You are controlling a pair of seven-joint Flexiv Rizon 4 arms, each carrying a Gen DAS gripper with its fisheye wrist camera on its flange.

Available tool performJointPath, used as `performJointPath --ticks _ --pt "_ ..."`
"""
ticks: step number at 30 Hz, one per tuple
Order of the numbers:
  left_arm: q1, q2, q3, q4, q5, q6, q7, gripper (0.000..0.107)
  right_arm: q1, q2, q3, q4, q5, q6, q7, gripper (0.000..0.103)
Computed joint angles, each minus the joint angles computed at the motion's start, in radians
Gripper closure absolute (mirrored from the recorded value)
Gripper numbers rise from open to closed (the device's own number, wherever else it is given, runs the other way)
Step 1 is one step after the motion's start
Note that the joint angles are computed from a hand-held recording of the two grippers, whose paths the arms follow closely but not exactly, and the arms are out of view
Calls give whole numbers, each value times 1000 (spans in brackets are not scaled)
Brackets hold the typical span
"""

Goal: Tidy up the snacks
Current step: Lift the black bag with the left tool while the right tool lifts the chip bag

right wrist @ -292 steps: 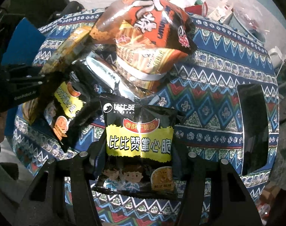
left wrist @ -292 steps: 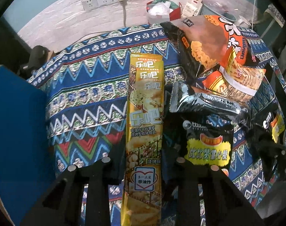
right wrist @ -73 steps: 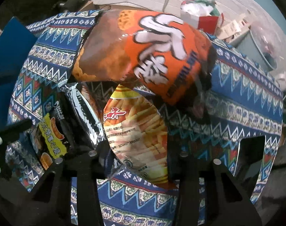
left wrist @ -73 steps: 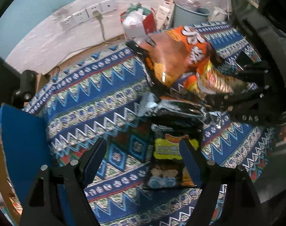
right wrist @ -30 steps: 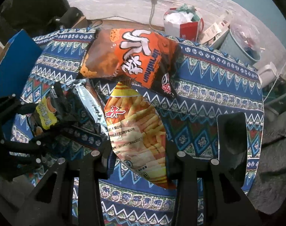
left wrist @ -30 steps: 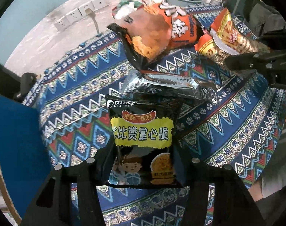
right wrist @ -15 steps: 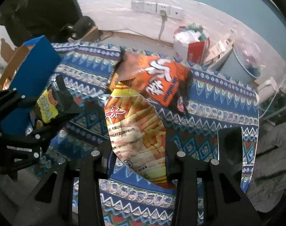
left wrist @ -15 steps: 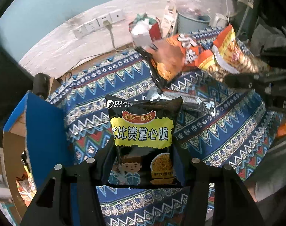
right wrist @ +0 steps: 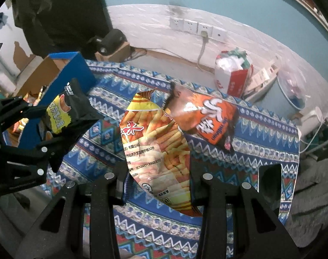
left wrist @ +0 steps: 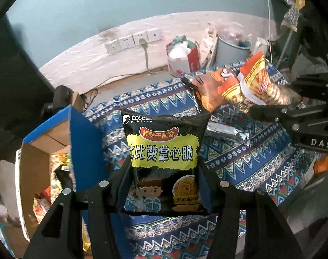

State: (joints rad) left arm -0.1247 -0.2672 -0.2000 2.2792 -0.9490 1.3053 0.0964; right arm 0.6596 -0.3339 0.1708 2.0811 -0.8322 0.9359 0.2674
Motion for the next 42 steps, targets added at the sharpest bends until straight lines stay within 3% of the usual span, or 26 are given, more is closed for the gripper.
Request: performJointPath --ticks 11,25,42 --pt "20 2 14 -45 -108 5 44 51 17 -56 -23 -106 -19 -1 -52 65" --pt "79 -22 40 -104 -159 -13 38 51 39 -152 -65 -250 21 28 -165 65" --pt "179 -83 65 -186 -118 -43 -49 51 97 -325 -113 -542 124 11 -381 65"
